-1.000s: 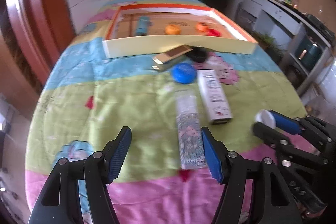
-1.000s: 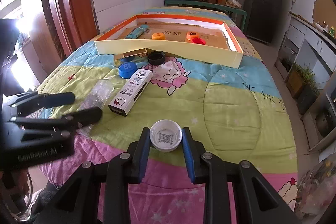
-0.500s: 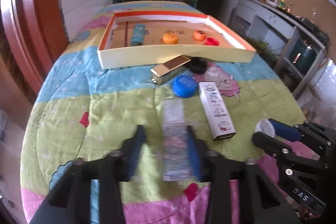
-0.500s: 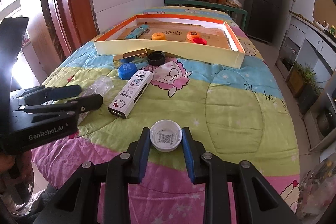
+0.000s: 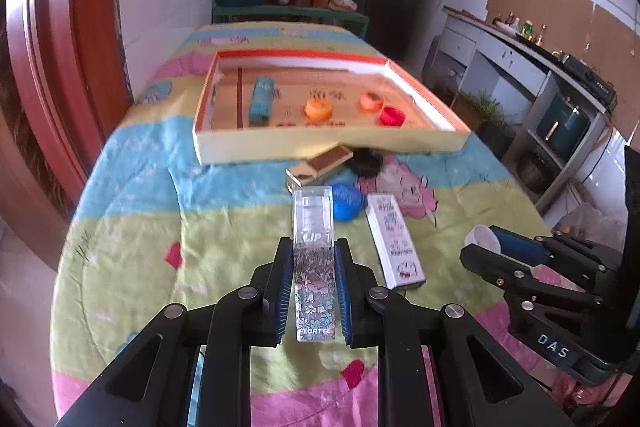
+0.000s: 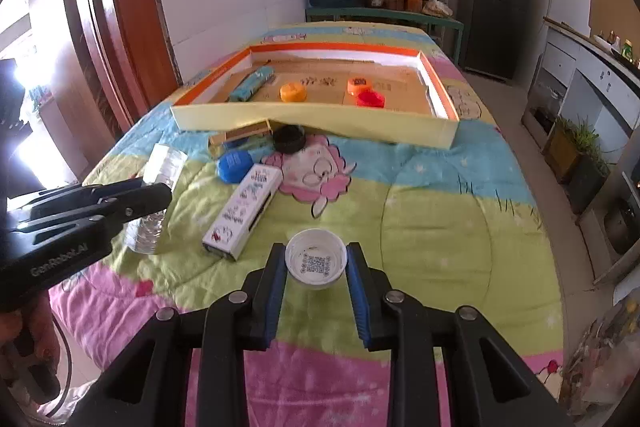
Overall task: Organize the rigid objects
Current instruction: 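Carry the white cap and lip gloss tube into the box lid with both tools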
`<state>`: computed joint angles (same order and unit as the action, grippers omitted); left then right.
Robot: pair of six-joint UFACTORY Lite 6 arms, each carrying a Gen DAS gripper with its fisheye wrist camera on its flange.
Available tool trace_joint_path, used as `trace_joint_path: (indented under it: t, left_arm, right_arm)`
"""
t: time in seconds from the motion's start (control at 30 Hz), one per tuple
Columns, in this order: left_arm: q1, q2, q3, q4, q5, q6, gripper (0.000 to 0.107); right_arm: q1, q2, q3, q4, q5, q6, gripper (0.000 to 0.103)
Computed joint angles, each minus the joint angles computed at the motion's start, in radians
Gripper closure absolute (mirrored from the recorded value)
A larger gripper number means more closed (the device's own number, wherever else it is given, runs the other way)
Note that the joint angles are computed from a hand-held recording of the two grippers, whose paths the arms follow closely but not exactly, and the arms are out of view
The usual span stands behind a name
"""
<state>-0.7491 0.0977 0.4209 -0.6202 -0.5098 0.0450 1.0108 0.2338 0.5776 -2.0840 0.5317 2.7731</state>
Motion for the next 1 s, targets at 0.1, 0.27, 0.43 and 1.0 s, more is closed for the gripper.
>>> trace_joint_path:
  t: [0.1,0.27,0.43,1.0]
  left_arm:
    - [0.014,-0.039,-0.010,0.000,0.008,0.014,0.087]
    - [0.043,-0.081,-0.020,0.037,0.019,0.004,0.087]
    - [0.078,-0.080,-0.015,0.101,0.021,-0.036,0.087]
    - [0.152,0.133,0.163,0.223,0.018,-0.092,0.087]
  right_arm:
    - [-0.010,-0.002,0.022,0.016,-0.006,-0.039,0.073]
    - [-0.016,0.004,0.062,0.044,-0.018,-0.100,0.073]
    - [-0.026,0.011,0.097,0.064,-0.026,-0.149,0.073]
    - [-0.064,0.062,0.138,0.001,-0.058,-0.110,0.073]
